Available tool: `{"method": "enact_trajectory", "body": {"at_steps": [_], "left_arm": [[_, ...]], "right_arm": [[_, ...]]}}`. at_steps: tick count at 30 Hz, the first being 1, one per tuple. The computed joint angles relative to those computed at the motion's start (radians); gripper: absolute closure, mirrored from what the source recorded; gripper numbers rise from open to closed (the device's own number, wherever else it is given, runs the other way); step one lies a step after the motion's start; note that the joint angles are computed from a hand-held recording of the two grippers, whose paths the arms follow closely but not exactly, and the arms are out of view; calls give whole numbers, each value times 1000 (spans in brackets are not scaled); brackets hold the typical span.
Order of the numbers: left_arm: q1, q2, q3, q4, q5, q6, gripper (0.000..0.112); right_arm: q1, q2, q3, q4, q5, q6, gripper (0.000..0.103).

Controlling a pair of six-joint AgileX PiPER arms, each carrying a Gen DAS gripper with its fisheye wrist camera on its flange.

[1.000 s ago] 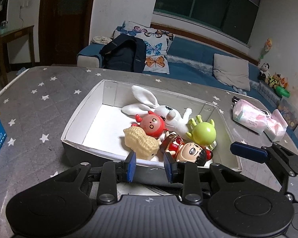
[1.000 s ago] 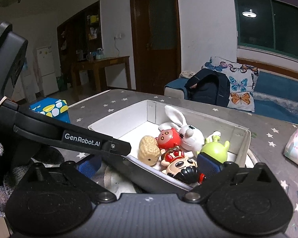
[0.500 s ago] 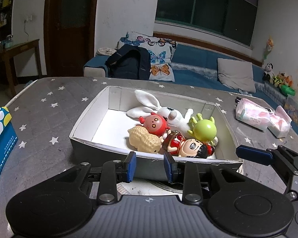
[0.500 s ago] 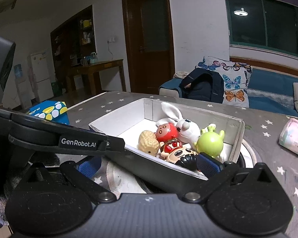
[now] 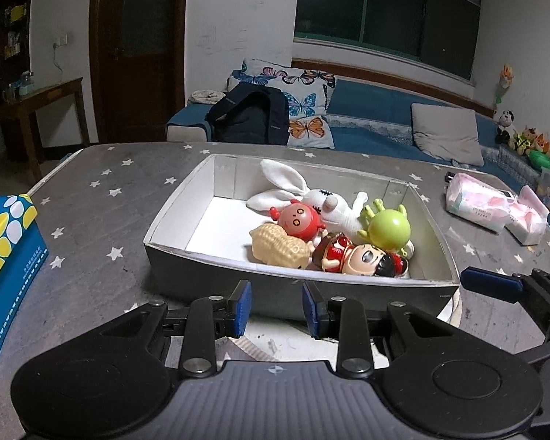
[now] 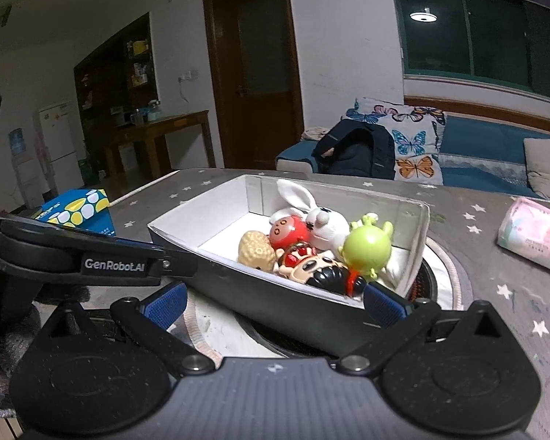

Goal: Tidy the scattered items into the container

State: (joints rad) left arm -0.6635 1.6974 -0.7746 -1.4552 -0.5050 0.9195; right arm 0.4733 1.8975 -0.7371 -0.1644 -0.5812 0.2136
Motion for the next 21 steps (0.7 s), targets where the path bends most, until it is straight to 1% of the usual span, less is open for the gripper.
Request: {"method": "enact_trajectory", "body": {"at_steps": [4, 9, 21], "left_arm": [[-13, 4, 1, -15, -13, 9, 79], [-52, 23, -14, -83, -74, 70, 79], [-78, 44, -15, -94, -88, 77, 79]], "right_arm": [[-2, -5, 20, 20, -6, -13, 0], [2, -5, 35, 52, -10, -29, 0], [0, -2, 57, 75, -20, 15, 0]]}}
